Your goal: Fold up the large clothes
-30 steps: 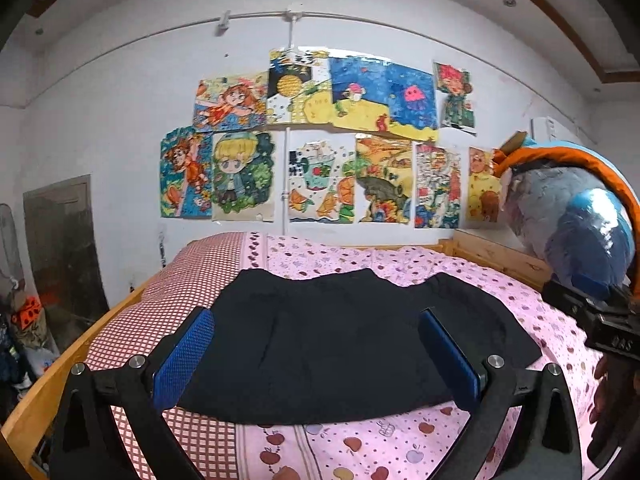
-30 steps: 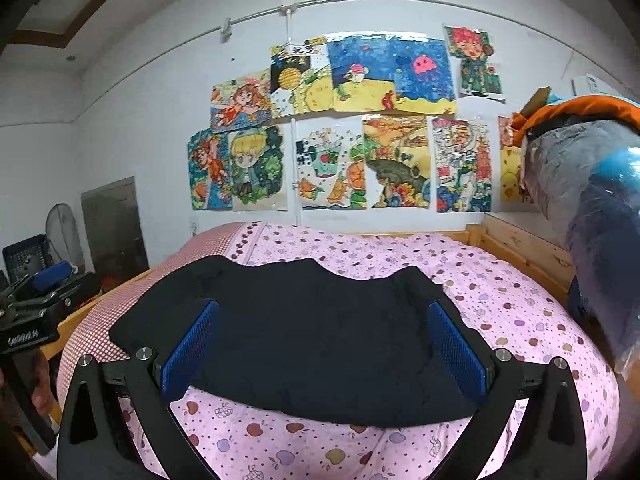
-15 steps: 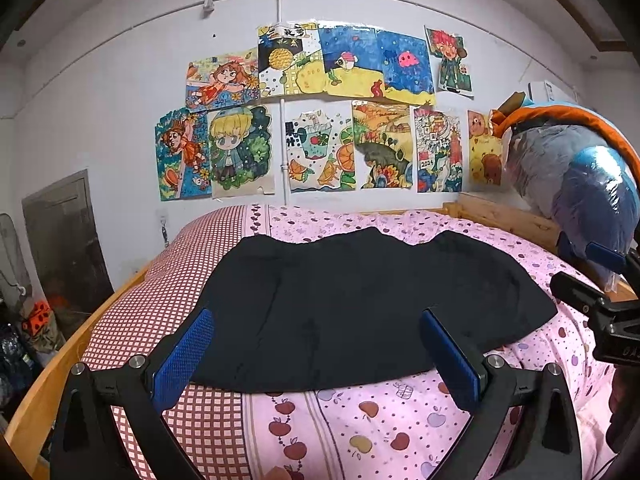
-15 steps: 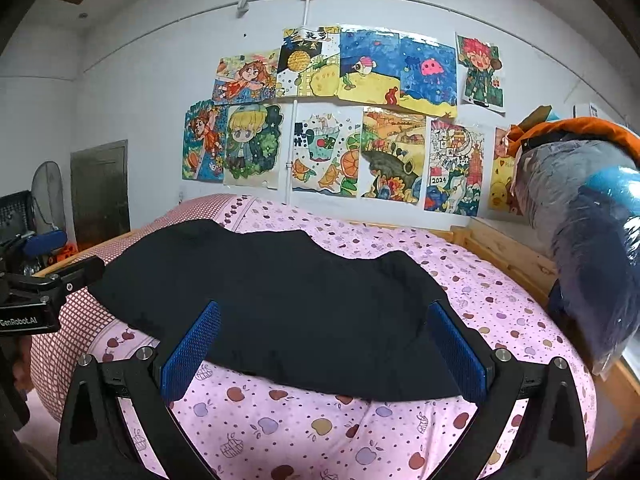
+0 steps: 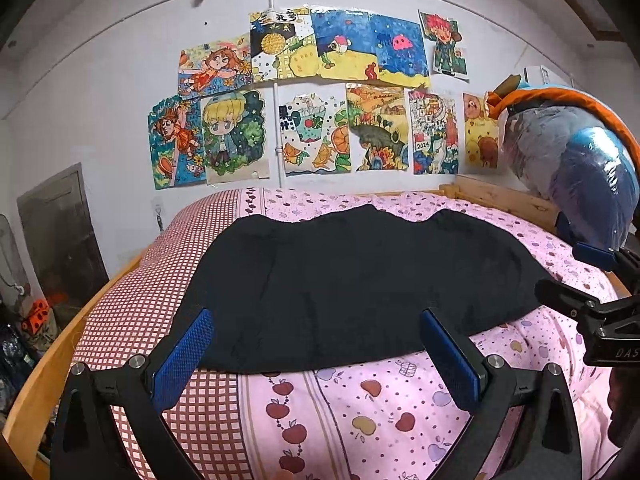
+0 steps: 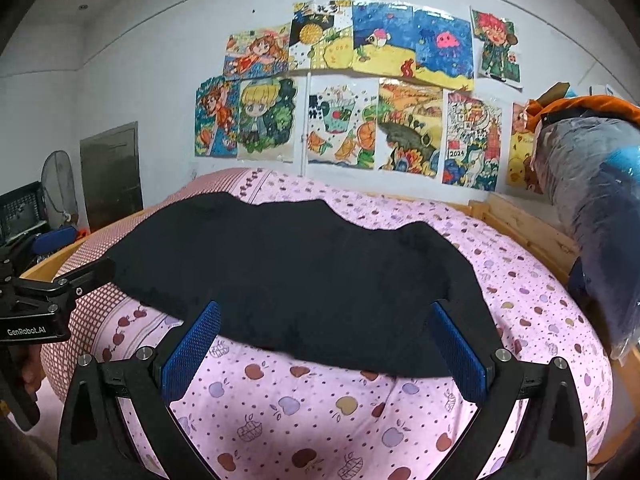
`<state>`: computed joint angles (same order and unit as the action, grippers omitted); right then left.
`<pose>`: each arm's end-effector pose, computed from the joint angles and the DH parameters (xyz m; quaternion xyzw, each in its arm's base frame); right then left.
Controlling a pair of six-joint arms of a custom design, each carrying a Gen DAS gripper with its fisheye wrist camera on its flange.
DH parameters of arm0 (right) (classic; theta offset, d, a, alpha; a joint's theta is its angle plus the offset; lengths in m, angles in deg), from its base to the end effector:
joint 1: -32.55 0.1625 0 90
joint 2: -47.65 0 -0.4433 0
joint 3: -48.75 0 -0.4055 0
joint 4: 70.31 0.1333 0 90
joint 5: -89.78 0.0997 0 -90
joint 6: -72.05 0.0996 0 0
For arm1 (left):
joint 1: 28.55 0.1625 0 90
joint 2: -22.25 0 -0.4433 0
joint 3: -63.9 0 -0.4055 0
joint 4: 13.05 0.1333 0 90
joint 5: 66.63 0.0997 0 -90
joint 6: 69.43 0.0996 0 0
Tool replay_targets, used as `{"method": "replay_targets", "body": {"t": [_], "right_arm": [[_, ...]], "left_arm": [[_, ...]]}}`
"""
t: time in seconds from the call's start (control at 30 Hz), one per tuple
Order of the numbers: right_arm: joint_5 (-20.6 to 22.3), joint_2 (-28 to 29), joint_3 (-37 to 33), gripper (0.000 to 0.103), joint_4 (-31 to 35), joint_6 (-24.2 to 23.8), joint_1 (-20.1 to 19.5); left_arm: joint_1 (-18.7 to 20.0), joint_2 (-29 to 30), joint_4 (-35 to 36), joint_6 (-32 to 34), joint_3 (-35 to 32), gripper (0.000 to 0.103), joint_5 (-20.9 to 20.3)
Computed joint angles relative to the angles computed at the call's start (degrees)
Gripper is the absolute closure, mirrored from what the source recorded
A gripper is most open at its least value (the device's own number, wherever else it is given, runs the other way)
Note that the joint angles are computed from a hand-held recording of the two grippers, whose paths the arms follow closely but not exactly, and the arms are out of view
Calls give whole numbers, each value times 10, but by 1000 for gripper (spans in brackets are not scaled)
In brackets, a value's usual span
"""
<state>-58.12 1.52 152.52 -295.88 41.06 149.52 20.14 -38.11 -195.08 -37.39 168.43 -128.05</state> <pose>0.3143 -0.5098 0.2260 0.0634 -0.7427 0.5367 0.3954 -0.2878 -0.6016 0.2805 0.4487 0.7702 -0.4100 0.1931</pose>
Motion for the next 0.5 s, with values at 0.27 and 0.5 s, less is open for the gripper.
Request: {"method": "replay_targets", "body": {"t": [0.27,0.5], "right_arm": [[-5,-9,11,2,38,46,-7],[-4,-6,9,2,35,43,-6]], "left_arm": [[2,1,10,-4,1,0,5],[3,1,10,-6,0,0,-3]]}}
